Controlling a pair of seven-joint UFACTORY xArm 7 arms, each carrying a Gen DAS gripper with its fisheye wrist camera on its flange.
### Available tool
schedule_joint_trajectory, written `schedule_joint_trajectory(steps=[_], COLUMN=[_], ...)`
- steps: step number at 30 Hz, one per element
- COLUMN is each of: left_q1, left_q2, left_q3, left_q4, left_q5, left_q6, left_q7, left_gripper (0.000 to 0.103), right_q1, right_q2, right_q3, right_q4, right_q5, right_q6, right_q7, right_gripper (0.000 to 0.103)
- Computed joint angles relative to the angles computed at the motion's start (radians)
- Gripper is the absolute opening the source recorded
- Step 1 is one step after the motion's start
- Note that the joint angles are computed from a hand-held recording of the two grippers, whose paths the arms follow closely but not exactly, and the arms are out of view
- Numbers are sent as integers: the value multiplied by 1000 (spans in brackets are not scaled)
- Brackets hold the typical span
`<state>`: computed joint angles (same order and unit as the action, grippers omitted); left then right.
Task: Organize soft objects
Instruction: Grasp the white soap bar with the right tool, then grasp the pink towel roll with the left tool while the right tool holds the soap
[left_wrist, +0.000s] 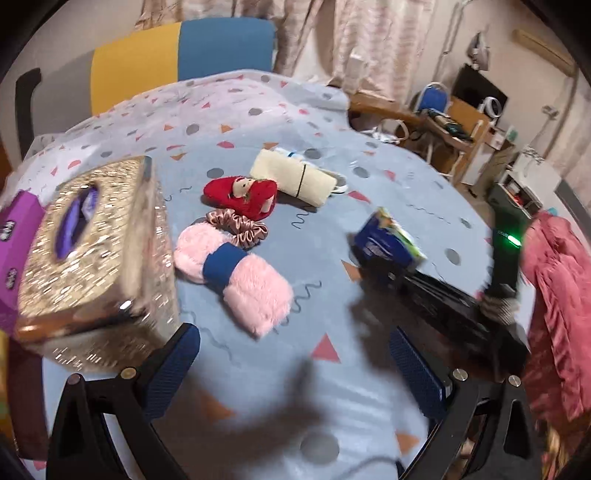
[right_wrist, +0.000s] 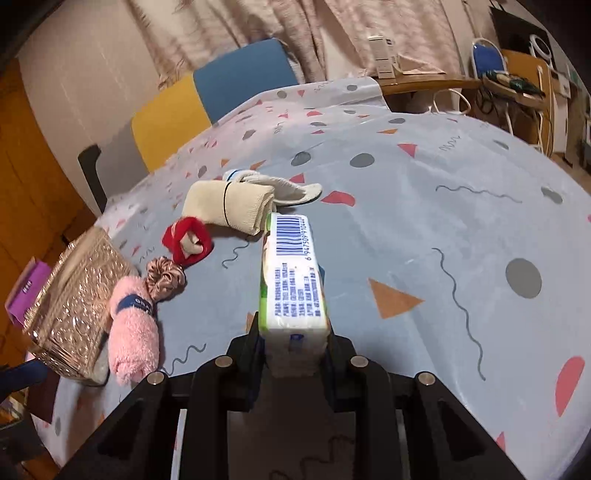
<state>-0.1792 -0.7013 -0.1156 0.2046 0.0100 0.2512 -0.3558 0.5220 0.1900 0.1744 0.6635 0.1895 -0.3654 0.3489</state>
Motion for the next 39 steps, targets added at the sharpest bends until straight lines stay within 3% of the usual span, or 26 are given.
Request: schedule_joint_trajectory(steps=[2, 3, 5, 6, 9, 11, 12, 15, 18, 20, 21, 23, 24, 26, 28, 31, 35, 36, 37, 38, 39], left_q1=[97, 115, 165, 213, 294, 298, 282, 301, 417, 451, 482, 545, 542, 490, 375, 147, -38, -52, -73, -85, -66], left_q2=[104, 131, 201, 215, 216, 211, 212, 218, 259, 319, 339, 365, 375, 374, 339, 247, 97, 76, 55, 39, 30], left_q3=[-95, -110, -147, -196, -280, -293, -290, -324, -403, -423, -448, -503, -494, -420, -297, -89, 93, 100, 124, 133, 102], left_q4=[59, 71, 107, 120, 112, 108, 105, 105, 149, 191, 207, 228, 230, 201, 146, 37, -74, -83, -88, -96, -96], left_q5=[53, 71, 117, 159, 254, 294, 309, 372, 468, 530, 579, 693, 717, 723, 679, 541, 414, 386, 347, 314, 299], left_q6=[0, -6, -10, -2, -54, -62, -58, -62, -53, -28, -19, -11, -18, -80, -130, -166, -111, -91, -68, -69, -80], left_q7=[-66, -87, -140, -198, -325, -357, -359, -413, -513, -535, -563, -639, -646, -613, -529, -343, -199, -194, -191, -194, -219], left_gripper=[103, 102, 100, 100, 98, 80, 77, 78, 77, 77, 73, 51, 36, 32, 28, 27, 33, 53, 82, 93, 101], right_q1=[-83, -108, -108, -93, -73, -76, -79, -91, -93, -89, -96, -113, -126, -127, -127, -133, -121, -126, -127, -127, -127], right_q2=[16, 17, 22, 20, 22, 21, 21, 23, 23, 23, 25, 28, 30, 33, 33, 34, 32, 33, 33, 34, 33], right_q3=[49, 61, 54, 44, 29, 31, 33, 38, 38, 35, 39, 47, 53, 51, 50, 51, 43, 46, 46, 46, 46], right_q4=[-6, -13, -11, -11, -14, -19, -21, -23, -25, -24, -24, -27, -28, -29, -30, -33, -32, -32, -32, -32, -33], right_q5=[-98, -136, -153, -142, -127, -132, -138, -157, -165, -162, -173, -199, -217, -226, -231, -246, -232, -240, -241, -243, -242], right_q6=[-34, -46, -52, -51, -60, -66, -70, -79, -81, -80, -82, -91, -98, -105, -107, -115, -110, -113, -114, -115, -116], right_q7=[90, 122, 139, 130, 117, 123, 128, 144, 153, 151, 159, 181, 199, 208, 212, 227, 217, 223, 224, 226, 226], right_gripper=[25, 25, 25, 25, 25, 25, 25, 25, 25, 25, 25, 25, 25, 25, 25, 25, 25, 25, 25, 25, 25])
